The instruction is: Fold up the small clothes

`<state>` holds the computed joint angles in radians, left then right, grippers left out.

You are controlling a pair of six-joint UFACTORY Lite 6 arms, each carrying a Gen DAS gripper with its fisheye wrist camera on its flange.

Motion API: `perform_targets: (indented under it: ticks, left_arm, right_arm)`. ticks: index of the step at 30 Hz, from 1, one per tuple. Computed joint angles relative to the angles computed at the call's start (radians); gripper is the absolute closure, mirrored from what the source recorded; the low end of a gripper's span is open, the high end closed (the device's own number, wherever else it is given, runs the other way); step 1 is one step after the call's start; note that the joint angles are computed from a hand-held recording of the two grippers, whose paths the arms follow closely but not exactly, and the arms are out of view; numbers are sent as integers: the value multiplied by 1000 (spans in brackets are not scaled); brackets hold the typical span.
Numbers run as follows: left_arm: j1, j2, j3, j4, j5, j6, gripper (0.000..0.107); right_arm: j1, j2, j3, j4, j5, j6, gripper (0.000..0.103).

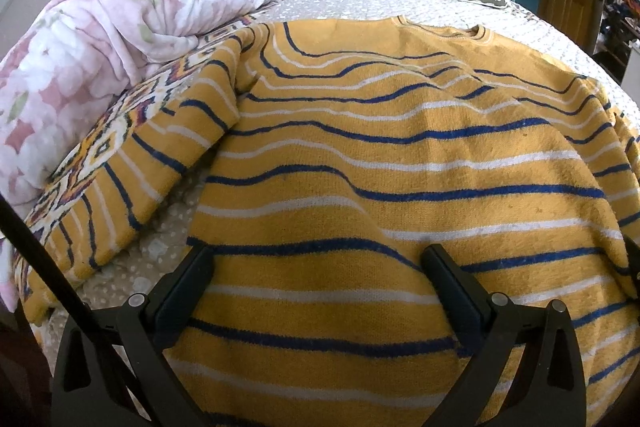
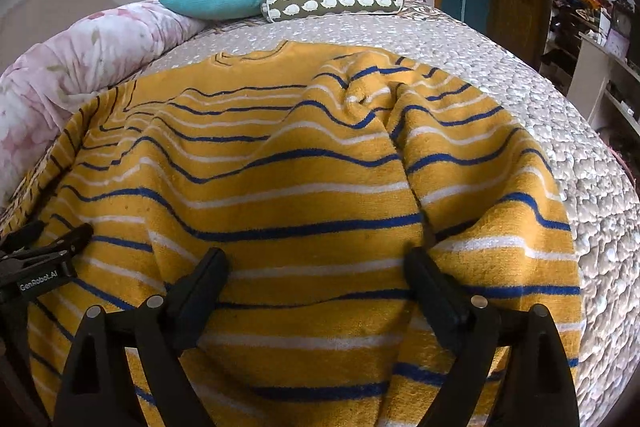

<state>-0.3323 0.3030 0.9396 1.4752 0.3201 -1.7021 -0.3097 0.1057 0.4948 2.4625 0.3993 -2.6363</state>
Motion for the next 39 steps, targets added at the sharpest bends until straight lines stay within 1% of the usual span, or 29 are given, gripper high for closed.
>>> perform_targets:
  ticks: [3,5,11,12,15,18,21,23,26,28,32,36,39]
  left_arm:
    - [5,-3,-8,5,-18,-15,4]
    - [3,-3,-9,13,-14,-22,4]
    - [-4,-18,-39,110,7,-125,4]
    - [-3,-22,-44,122,7,-139,4]
    - [-5,-35,-63,156,7,-181,4]
    - [-2,-49,-82,188,2,-222,4]
    - [5,-65,-104,222,-15,-257,4]
    - [11,-81,-124,253,-29,-292,4]
    - [8,-118,-183,388,-27,-447,4]
    - [-5,-135,-210,434,-10,-502,4]
    - [-18,-168,-251,466,-2,-538,4]
    - [-24,-266,-366,596,-8,-631,4]
    - [-64,-366,-475,573,50,-611,4]
  right_arm:
    - [4,1,0,7,-2,-7,9]
    - [8,3,1,10,-1,-8,8]
    - [10,4,2,19,-4,-14,8]
    - [15,5,4,29,-11,-20,8]
    - [47,-1,-2,130,-31,-107,8]
    - [82,10,20,203,-77,-173,6]
    - [80,29,44,150,-94,-126,3]
    - [83,30,42,177,-89,-150,3]
    - [82,25,31,194,-75,-161,3]
    - [83,22,24,211,-68,-176,3]
    - [87,13,12,236,-59,-193,3]
    - [87,6,4,240,-54,-196,3]
    - [90,3,-2,259,-50,-210,3]
